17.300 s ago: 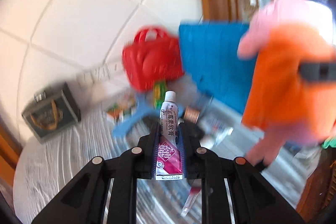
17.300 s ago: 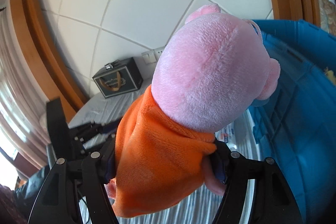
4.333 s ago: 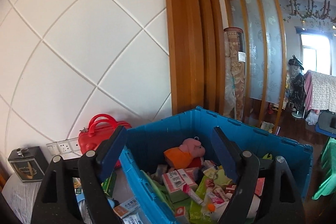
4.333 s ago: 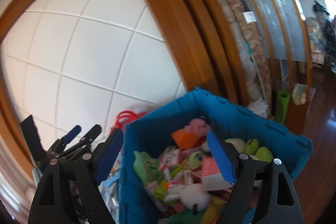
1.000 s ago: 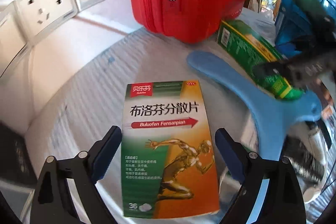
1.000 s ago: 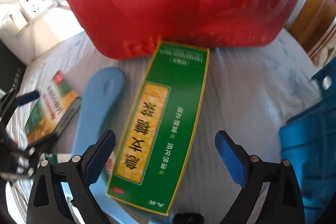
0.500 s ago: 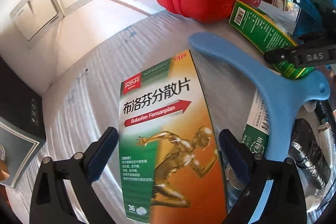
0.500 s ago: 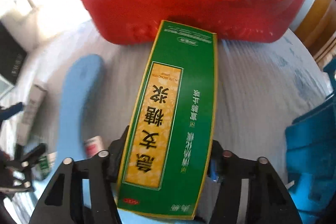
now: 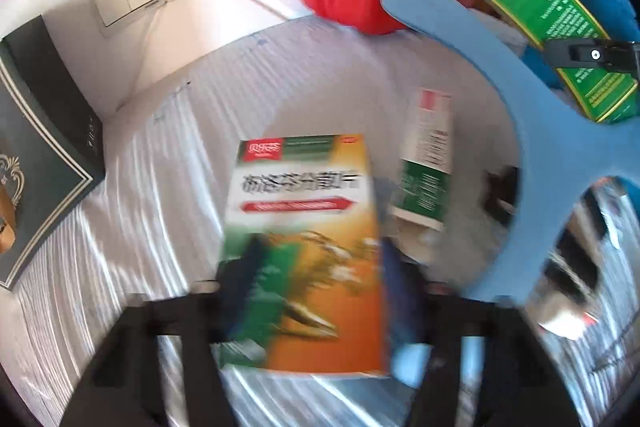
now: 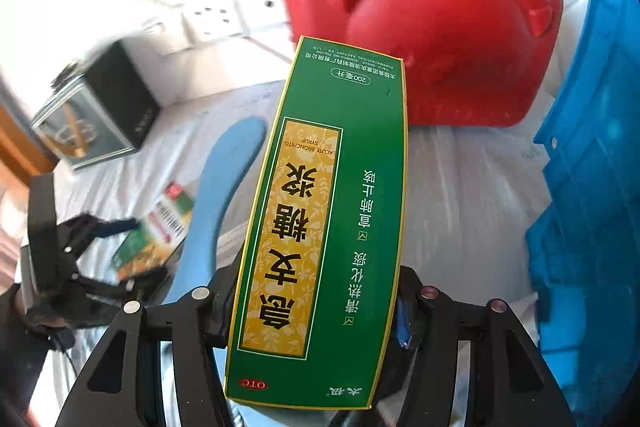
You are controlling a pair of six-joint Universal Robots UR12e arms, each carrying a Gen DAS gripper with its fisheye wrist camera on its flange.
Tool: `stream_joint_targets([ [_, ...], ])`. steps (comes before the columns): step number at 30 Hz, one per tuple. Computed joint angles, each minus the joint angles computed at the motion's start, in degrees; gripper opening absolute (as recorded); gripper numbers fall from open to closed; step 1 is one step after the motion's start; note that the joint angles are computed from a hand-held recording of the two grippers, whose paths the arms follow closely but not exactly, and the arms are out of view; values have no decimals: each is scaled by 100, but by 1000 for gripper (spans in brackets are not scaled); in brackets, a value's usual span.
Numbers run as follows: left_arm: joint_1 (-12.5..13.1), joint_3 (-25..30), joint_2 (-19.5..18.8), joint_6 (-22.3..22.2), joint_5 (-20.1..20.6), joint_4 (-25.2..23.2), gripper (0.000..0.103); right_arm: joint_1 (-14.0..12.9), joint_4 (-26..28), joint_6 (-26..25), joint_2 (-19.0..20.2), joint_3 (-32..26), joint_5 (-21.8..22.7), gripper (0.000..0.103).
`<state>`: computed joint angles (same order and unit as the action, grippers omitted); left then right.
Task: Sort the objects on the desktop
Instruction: 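Lift the green box with the right tool while the left tool grasps the orange-green Buluofen box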
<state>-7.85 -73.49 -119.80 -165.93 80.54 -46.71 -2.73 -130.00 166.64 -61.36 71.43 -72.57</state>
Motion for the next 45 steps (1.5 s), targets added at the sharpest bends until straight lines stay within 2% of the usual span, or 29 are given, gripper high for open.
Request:
stream_joint_targets([
  [1,7,-73,61,4,-25,-54,36,-9,-30,-92,-93,119,99,56],
  [4,-25,-378,222,-83,77,121,36,-12,-178,-367,-365,504,169,56],
  [7,10,-615,399,-251,-90,137,36,-17,-84,-413,-582,814,293,56],
  [9,-53,-605,404,-224,300,150,36,-74,-73,-472,-706,995,381,56],
  [11,-94,-503,337,-203,665,171,48,-151,-117,-586,-840,1158,360,55],
  [12,-100,-377,240,-215,817,151,59,-197,-82,-611,-899,1215,406,55],
  [13,-82,-292,191,-223,804,82,65,-222,-44,-611,-927,1250,421,54],
  [16,34,-35,62,-262,323,-252,67,-240,35,-568,-928,1239,411,53],
  [21,29,-5,-4,332,327,-6,67,-233,-80,-496,-862,1189,467,53],
  [23,61,-30,-20,381,162,78,71,-217,83,-493,-787,1109,417,53],
  [25,143,-35,-40,157,-120,31,84,-218,394,-526,-723,1023,425,53],
  [27,245,136,-117,-193,-472,-450,94,-207,760,-608,-679,950,387,53],
  [29,262,189,-150,-282,-532,-532,95,-202,785,-589,-691,991,292,54],
  [30,240,143,-130,-191,-472,-432,96,-201,799,-617,-695,997,237,58],
  [31,222,108,-112,-113,-459,-376,95,-192,732,-628,-704,1018,111,72],
  [32,185,170,-132,-6,-393,-558,95,-183,669,-614,-708,1031,-8,80],
  [33,86,230,-178,192,-88,-782,95,-177,673,-640,-705,1024,-114,87],
  [34,-5,236,-175,459,188,-767,99,-175,711,-691,-702,1004,-197,88],
  [36,-75,155,-129,840,168,-646,97,-202,673,-752,-729,1026,-300,88],
  [39,-77,112,-111,671,63,-645,95,-260,877,-856,-720,981,-96,88],
  [40,-71,112,-106,584,48,-659,91,-255,973,-863,-690,938,-91,88],
  [42,-41,76,-68,500,-7,-683,90,-186,1057,-978,-628,892,-264,88],
  [43,-36,42,-48,476,-29,-661,89,-136,977,-1024,-588,904,-419,87],
  [44,-31,9,-24,445,-24,-646,89,-74,684,-1037,-593,983,-678,79],
  [45,-26,-52,16,403,-21,-589,89,-2,279,-1191,-624,1103,-940,51],
])
